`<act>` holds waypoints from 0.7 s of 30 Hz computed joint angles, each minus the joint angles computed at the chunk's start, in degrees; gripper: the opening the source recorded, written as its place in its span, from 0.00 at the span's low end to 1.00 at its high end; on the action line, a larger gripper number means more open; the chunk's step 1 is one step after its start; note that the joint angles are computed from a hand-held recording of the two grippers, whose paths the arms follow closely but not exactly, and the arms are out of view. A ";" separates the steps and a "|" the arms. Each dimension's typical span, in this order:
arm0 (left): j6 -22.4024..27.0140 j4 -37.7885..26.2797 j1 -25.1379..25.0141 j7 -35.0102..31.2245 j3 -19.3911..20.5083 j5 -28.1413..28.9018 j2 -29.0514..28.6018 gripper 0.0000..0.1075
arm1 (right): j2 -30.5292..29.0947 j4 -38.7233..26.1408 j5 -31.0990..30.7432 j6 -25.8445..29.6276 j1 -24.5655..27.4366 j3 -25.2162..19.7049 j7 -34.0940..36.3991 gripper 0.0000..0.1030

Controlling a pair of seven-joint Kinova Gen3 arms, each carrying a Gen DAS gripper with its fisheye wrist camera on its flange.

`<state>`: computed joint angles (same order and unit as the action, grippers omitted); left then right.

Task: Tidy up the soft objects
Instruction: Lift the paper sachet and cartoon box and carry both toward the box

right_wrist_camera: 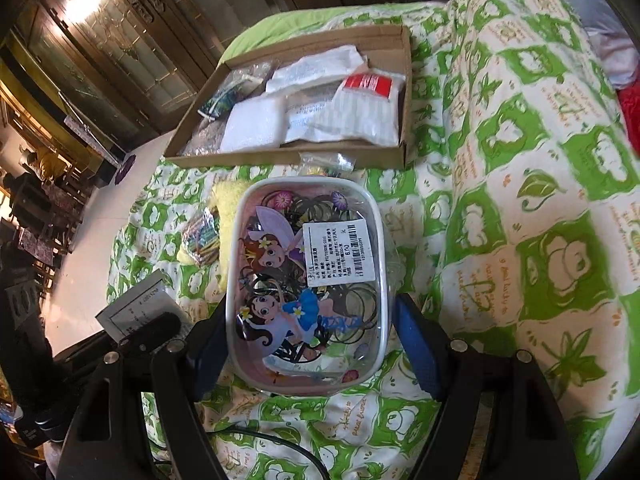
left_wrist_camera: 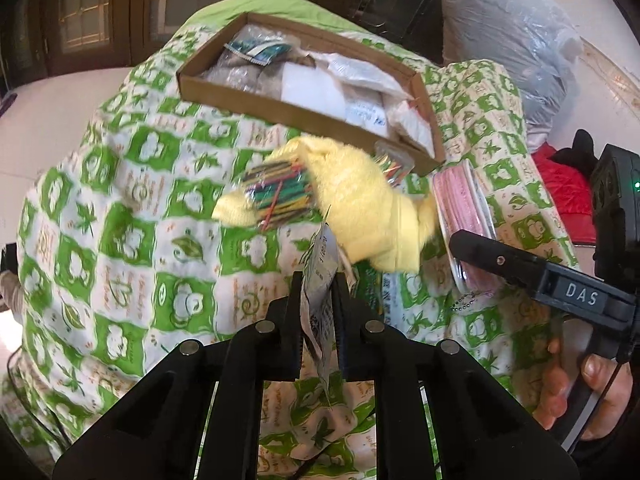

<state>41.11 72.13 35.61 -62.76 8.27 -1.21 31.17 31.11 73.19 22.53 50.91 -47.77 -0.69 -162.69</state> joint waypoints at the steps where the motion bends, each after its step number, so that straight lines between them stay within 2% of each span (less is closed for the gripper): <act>1: 0.41 -0.54 0.01 -0.18 0.04 -0.08 0.09 0.11 | -0.12 0.05 0.21 -0.04 -0.14 0.15 -0.22 0.75; 21: 9.31 -14.44 0.54 -2.88 -1.25 -1.55 4.93 0.11 | -0.85 -1.62 2.13 2.06 0.48 0.43 -0.24 0.75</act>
<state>50.41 57.69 36.15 -65.64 7.02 -2.76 36.11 30.26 71.57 24.65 52.97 -47.29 -0.26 -162.93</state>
